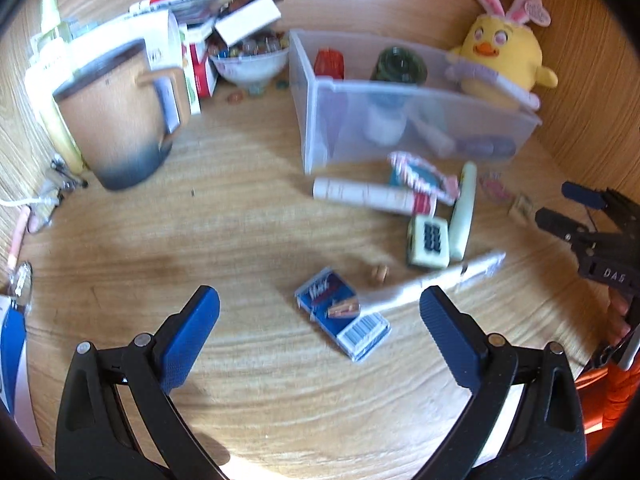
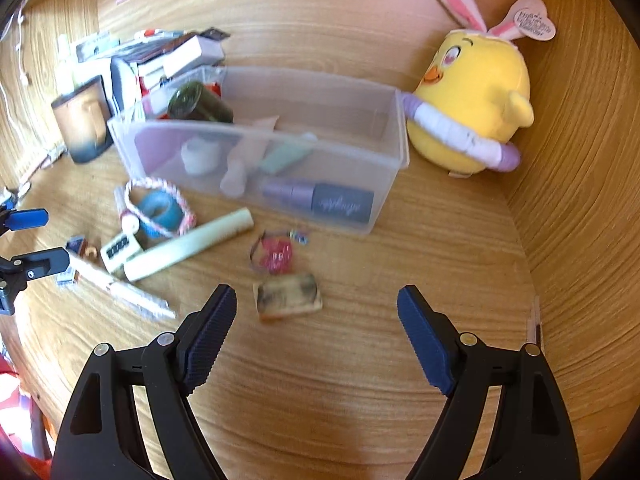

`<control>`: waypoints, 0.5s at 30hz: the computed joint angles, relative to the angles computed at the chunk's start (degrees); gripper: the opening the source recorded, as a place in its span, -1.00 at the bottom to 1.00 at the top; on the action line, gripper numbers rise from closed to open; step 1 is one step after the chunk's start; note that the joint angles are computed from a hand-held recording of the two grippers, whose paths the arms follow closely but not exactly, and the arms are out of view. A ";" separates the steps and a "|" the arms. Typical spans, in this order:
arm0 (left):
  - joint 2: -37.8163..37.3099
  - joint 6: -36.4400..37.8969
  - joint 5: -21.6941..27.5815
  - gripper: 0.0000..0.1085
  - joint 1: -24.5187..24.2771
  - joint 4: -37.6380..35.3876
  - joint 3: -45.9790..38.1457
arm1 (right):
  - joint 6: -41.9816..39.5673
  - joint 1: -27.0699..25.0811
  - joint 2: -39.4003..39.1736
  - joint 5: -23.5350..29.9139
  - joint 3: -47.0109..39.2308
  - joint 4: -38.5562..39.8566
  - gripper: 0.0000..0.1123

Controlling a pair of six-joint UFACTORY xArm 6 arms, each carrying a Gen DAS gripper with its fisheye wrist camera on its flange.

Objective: Organize objects
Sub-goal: 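Withdraw both tools from the clear box toward the loose desk items, then grasp blue Max card box with left tool while right tool grasps tan block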

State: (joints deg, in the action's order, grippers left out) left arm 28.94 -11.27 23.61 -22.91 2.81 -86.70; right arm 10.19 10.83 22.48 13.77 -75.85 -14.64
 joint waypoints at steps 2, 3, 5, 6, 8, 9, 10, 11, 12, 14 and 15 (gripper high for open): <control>0.40 1.14 0.91 0.87 -0.07 -1.37 -0.19 | -0.56 0.06 -0.03 0.14 0.36 0.42 0.43; 0.62 1.68 1.29 0.87 -0.09 -2.03 -0.34 | -0.96 0.12 0.02 0.29 0.39 0.81 0.43; 0.72 1.10 0.92 0.87 -0.15 -1.50 -0.01 | -1.54 0.28 0.27 0.51 0.22 1.50 0.43; 0.53 0.22 0.42 0.87 -0.21 -0.24 0.39 | -1.90 0.37 0.34 0.57 0.17 1.95 0.43; 0.40 0.54 -0.75 0.87 -0.24 -0.55 0.95 | -1.65 0.45 0.47 0.30 0.08 1.81 0.43; 0.32 0.18 -1.54 0.87 -0.17 -0.60 1.31 | -1.60 0.53 0.56 0.30 -0.09 1.68 0.43; 0.23 -0.44 -2.13 0.84 -0.15 0.04 1.61 | -1.78 0.59 0.69 0.31 -0.27 1.79 0.43; 0.22 -0.63 -2.35 0.80 -0.18 0.58 1.68 | -2.07 0.65 0.87 0.33 -0.50 2.01 0.43; 0.19 -1.97 -2.78 0.65 -0.23 2.55 1.85 | -2.36 0.72 1.09 0.33 -0.72 2.17 0.43; 0.06 -4.29 -3.13 0.46 -0.44 7.05 2.10 | -2.03 0.81 1.58 0.60 -1.33 1.32 0.43; -0.07 -4.66 -3.58 0.38 -0.55 7.99 2.42 | -1.66 0.86 1.93 0.88 -1.72 0.59 0.42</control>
State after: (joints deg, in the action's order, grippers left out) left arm 28.87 -15.92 20.03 -23.46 10.80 -84.28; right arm 8.53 11.68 24.41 14.64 -77.57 -14.05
